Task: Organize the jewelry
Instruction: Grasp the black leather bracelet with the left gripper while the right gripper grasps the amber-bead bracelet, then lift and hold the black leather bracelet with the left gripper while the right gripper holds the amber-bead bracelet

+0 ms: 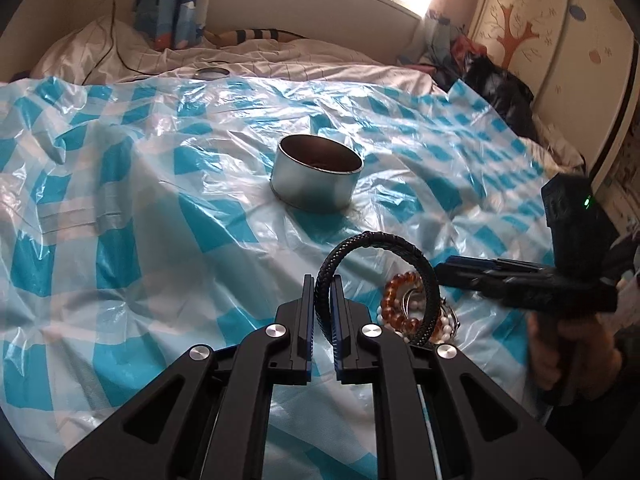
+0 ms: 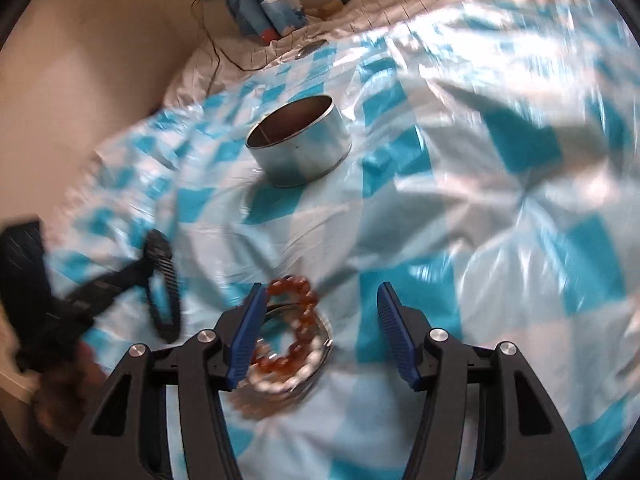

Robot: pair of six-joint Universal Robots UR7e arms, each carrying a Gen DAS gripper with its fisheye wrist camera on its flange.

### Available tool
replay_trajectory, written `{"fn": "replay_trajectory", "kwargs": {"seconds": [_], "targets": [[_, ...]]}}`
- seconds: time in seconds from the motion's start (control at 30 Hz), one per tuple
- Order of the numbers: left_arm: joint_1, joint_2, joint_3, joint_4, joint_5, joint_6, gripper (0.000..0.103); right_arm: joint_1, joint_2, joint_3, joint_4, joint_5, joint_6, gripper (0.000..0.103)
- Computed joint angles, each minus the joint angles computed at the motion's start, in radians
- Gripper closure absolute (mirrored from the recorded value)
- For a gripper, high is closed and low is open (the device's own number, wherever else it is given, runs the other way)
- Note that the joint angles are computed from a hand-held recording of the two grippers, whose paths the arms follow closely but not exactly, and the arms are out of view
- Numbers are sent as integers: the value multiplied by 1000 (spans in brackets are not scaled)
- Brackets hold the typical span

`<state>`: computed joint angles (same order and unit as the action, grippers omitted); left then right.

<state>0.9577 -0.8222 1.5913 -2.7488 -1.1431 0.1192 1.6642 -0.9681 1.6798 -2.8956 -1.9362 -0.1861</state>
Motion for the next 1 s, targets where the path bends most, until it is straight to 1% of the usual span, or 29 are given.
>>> {"fn": "replay_trajectory", "kwargs": {"seconds": [0.07,0.1,0.13,0.17,0.2,0.23,0.3,0.33,0.43,0.57,0.67,0.8,1.0], "targets": [[3,2,-6,10,5,-16,96,3,32,-31,26,-21,-39,68],[3,2,-6,12,8,-21,96,9,49,-42,35,-42,-66,73],[4,4,-9,17,10,-26,95,19,62,-42,18,-64,-107,81],[5,5,-11,19,12,-27,95,27,68,-42,6,-77,-131,88],[4,5,-10,15,14,-28,95,36,70,-36,-9,-92,-155,91],[4,4,-9,13,15,-29,94,37,64,-25,-24,-92,-169,91],[4,4,-9,7,16,-32,94,28,48,-17,-26,-55,-141,91],[4,4,-9,4,18,-32,94,21,39,-17,-23,-28,-114,91],[5,4,-10,-6,19,-36,94,-11,-6,6,-35,97,-22,91],[4,8,-13,-21,19,-35,94,-33,-42,28,-79,214,40,91],[2,8,-9,-44,14,-25,94,-49,-64,46,-108,288,76,91],[-2,11,-9,-69,2,-16,94,-60,-80,58,-147,343,101,91],[-8,19,-13,-90,-9,0,94,-66,-95,75,-198,368,103,91]]}}
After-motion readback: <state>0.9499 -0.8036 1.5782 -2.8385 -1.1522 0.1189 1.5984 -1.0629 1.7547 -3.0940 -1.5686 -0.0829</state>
